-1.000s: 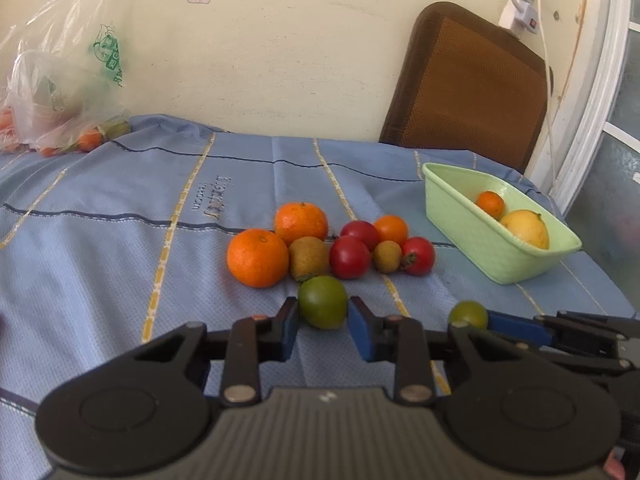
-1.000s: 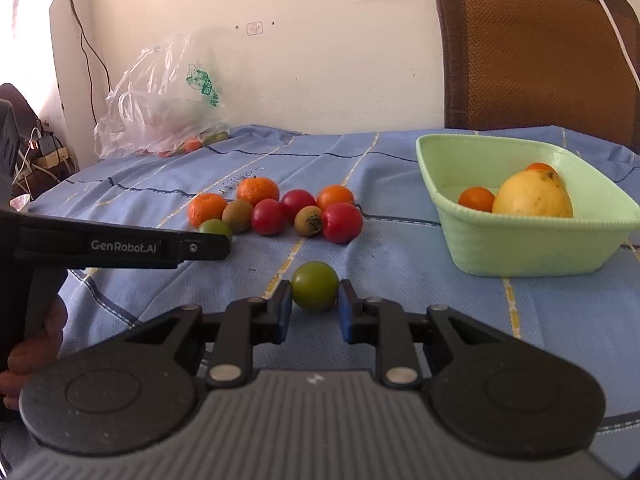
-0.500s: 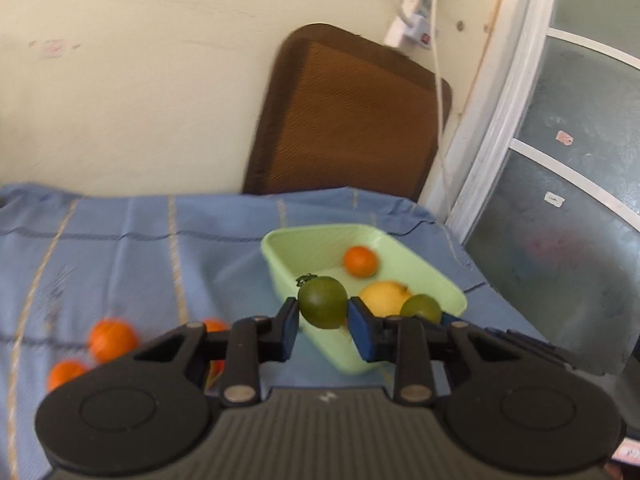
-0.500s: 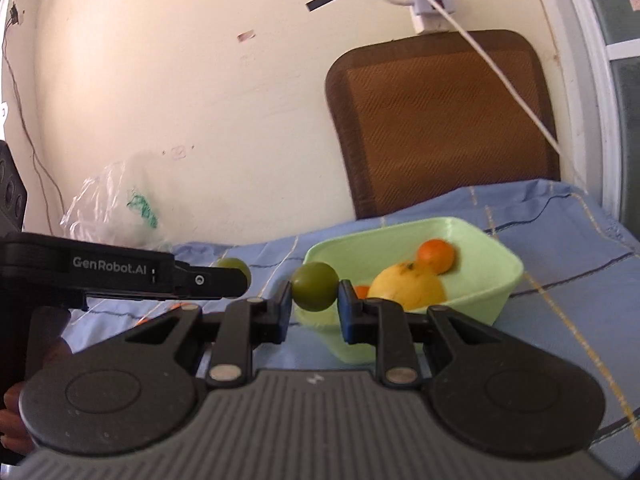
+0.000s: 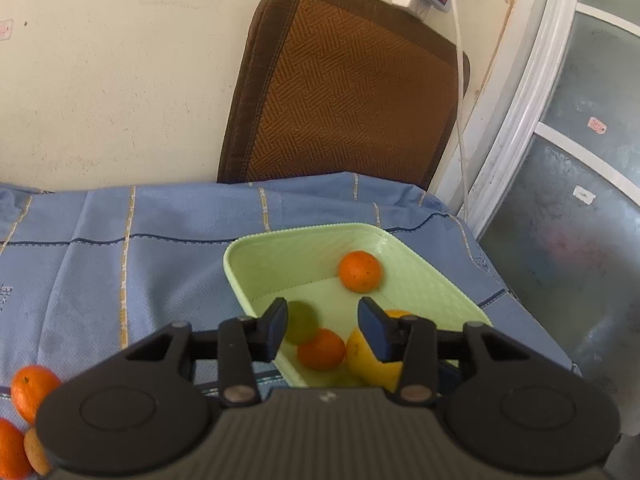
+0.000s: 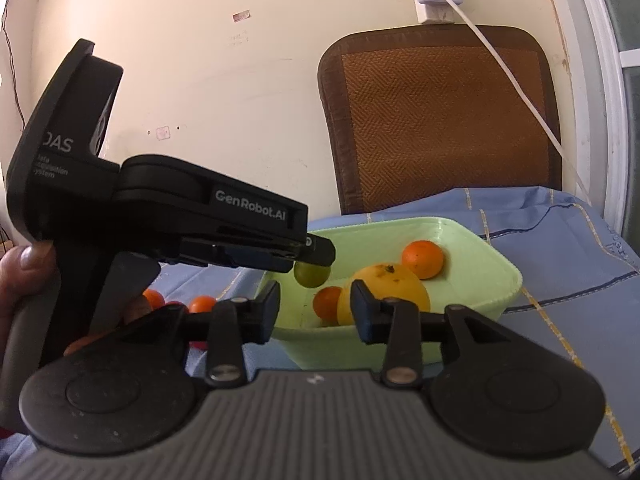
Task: Organize fruits
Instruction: 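Release the left gripper's lime into the bowl while the right releases its lime, then grasp a mandarin orange with the left gripper while the right grasps a red tomato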
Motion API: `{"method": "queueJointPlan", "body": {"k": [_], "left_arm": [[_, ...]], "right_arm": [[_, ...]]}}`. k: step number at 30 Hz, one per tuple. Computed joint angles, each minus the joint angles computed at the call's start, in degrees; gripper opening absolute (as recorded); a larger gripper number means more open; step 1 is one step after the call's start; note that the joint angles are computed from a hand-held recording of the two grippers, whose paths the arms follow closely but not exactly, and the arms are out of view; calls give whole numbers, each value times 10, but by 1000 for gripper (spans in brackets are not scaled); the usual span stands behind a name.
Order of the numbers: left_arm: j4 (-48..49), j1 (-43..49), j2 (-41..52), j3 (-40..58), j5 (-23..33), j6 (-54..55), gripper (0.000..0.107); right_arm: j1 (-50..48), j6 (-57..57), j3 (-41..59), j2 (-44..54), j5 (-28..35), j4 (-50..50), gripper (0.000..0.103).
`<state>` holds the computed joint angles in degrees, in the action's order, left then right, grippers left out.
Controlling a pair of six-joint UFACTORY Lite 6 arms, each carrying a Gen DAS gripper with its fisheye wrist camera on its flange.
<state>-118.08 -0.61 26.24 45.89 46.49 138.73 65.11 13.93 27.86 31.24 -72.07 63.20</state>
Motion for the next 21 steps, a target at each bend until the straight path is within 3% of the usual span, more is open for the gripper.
{"method": "queueJointPlan", "body": {"k": [3,7,12,17,19,21], "left_arm": [[30,61,-45,-47,43,-3,40],[128,243,-78,-84,115,-21,46],[163,402,-21,-44,88,3,46],[176,438,46,-4,54,28,46],[153,426,55,-7,50,67,64],[81,392,50,-26,29,140,70]], "right_arm": [[2,26,-10,-2,-12,0,42],[25,48,-22,-1,-43,17,42],[34,50,-26,-11,-61,-28,41],[25,-41,35,-26,42,-86,41],[15,-114,89,-9,100,-72,41],[4,-206,152,18,156,-37,41]]}}
